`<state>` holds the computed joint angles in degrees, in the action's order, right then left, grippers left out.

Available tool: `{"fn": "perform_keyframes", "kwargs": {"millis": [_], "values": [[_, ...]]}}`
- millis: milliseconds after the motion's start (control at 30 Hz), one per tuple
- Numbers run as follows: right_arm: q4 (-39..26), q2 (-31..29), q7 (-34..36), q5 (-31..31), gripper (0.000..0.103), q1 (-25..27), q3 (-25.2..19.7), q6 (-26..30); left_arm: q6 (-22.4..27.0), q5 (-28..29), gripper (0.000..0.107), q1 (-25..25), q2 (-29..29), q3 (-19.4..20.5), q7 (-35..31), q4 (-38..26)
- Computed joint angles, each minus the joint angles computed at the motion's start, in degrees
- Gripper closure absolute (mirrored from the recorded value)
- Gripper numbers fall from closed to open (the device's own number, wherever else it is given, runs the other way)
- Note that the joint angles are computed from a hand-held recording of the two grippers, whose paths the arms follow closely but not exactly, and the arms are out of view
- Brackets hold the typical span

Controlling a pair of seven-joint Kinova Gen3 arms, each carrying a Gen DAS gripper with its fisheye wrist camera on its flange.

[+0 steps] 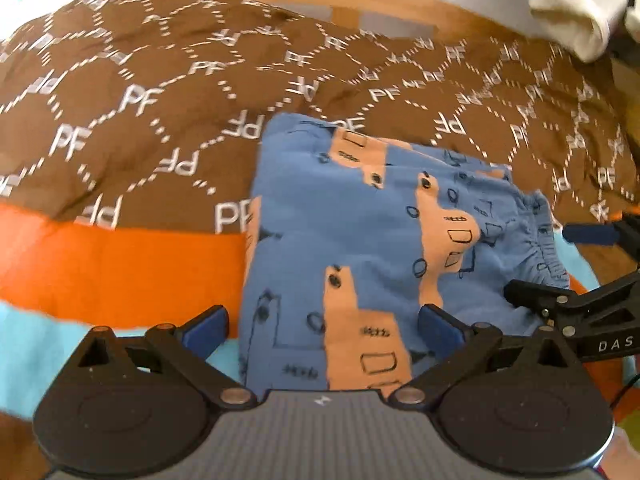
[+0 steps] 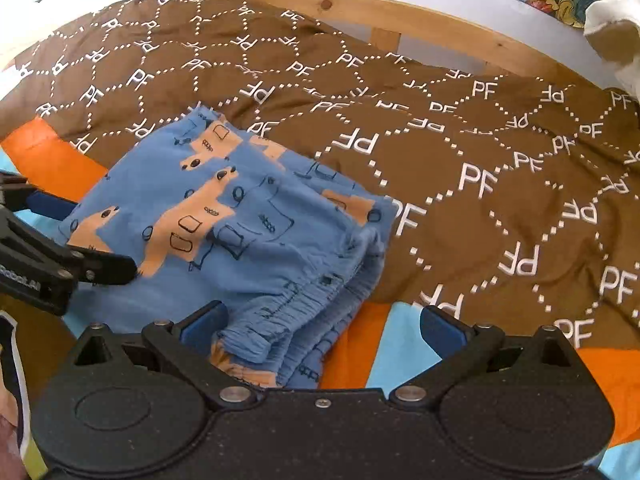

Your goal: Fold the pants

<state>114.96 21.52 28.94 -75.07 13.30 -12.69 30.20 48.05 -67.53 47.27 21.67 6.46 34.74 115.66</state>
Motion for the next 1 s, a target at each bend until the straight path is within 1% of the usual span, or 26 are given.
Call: {"fn": "perform_keyframes", "kwargs": {"millis": [33, 67, 100, 133, 200, 267, 333, 367, 400, 433, 467, 500, 533, 567, 600, 667, 700, 767, 833, 867, 933, 1000], "values": [[0.43, -0.02, 1.01, -1.38, 0.001, -0.20, 0.48, 0.15, -0.20, -0.86, 0.005, 0.44, -0.16, -0.21, 1.64, 0.74], [0.59, -0.11, 1.08, -2.02, 0.001, -1.41, 2.03, 0.52, -0.28, -1.74, 0.005, 0.72, -0.22, -0.28, 2.94, 1.37], [0.49, -0.15, 0.23, -1.78, 0.001, -2.79, 3.70, 1.11, -0.16, -2.88, 0.005, 1.05, -0.20, -0.30, 4.22, 2.01], [0.19, -0.18, -1.56, -0.61, 0.001, -3.30, 4.30, 1.36, 0.10, -4.02, 0.005, 1.31, -0.02, -0.23, 5.37, 2.54], [-0.06, 0.33, -2.98, 0.64, 0.001, -1.75, 2.59, 1.25, 0.87, -6.44, 0.005, 1.88, 0.58, 0.03, 8.05, 3.43], [-0.24, 1.06, -3.26, 0.32, 0.001, -1.27, 2.55, 1.96, 1.35, -8.37, 0.005, 1.97, 0.81, 0.51, 10.44, 4.27], [-0.45, 1.35, -3.70, 0.48, 0.001, -1.09, 2.82, 2.74, 1.35, -9.30, 0.005, 1.39, 0.65, 1.16, 11.37, 4.74], [-1.14, 1.56, -5.05, 1.48, 0.001, -1.08, 2.41, 2.52, 1.23, -9.57, 0.005, 0.96, 0.68, 1.43, 11.36, 4.71], [-1.69, 1.37, -7.33, 3.36, 0.001, -1.79, 3.07, 2.77, 1.17, -9.92, 0.005, 0.76, 0.58, 1.66, 11.69, 5.01], [-2.46, 1.11, -9.66, 5.45, 0.001, -3.25, 4.79, 3.61, 1.11, -10.33, 0.005, 0.61, 0.56, 1.87, 12.11, 5.26], [-3.65, 1.06, -11.99, 7.78, 0.001, -4.84, 7.07, 5.39, 1.05, -10.84, 0.005, 0.48, 0.45, 2.03, 12.60, 5.58], [-5.24, 1.41, -14.32, 10.11, 0.001, -5.36, 8.34, 7.72, 1.22, -11.30, 0.005, 0.55, 0.46, 2.26, 13.27, 5.87], [-6.77, 1.98, -16.50, 11.85, 0.001, -4.83, 8.54, 10.05, 1.26, -12.08, 0.005, 0.55, 0.41, 2.41, 14.07, 6.33], [-8.27, 2.72, -18.56, 12.66, 0.001, -3.24, 7.69, 12.38, 1.40, -12.80, 0.005, 0.60, 0.42, 2.63, 14.92, 6.78], [-9.55, 3.37, -20.22, 12.54, 0.001, -0.59, 6.10, 14.71, 1.58, -13.75, 0.005, 0.67, 0.43, 2.83, 15.96, 7.34], [-10.75, 4.76, -21.90, 9.51, 0.001, 3.78, 3.66, 17.37, 2.23, -15.54, 0.005, 0.82, 0.63, 3.37, 18.20, 8.31], [-11.11, 5.44, -23.58, 8.16, 0.001, 4.44, 3.43, 17.74, 2.64, -16.35, 0.005, 0.87, 0.77, 3.67, 19.26, 8.75], [-12.30, 7.98, -26.42, 5.57, 0.001, 5.93, 3.09, 20.27, 3.07, -17.65, 0.005, 0.63, 0.85, 4.31, 20.82, 9.45], [-14.69, 10.77, -30.81, 6.06, 0.001, 5.73, 3.82, 23.41, 3.28, -18.83, 0.005, 0.24, 0.86, 4.90, 22.22, 10.08], [-15.52, 12.28, -32.36, 5.91, 0.001, 5.08, 4.20, 24.08, 3.40, -19.58, 0.005, 0.09, 0.89, 5.15, 23.13, 10.47], [-15.75, 13.83, -32.67, 5.06, 0.001, 4.46, 3.62, 22.63, 3.65, -20.89, 0.005, -0.25, 0.92, 5.71, 24.65, 11.17], [-14.60, 13.79, -29.57, 3.79, 0.001, 4.97, 1.01, 19.23, 3.53, -21.55, 0.005, -0.86, 0.74, 6.29, 25.21, 11.58]]}}
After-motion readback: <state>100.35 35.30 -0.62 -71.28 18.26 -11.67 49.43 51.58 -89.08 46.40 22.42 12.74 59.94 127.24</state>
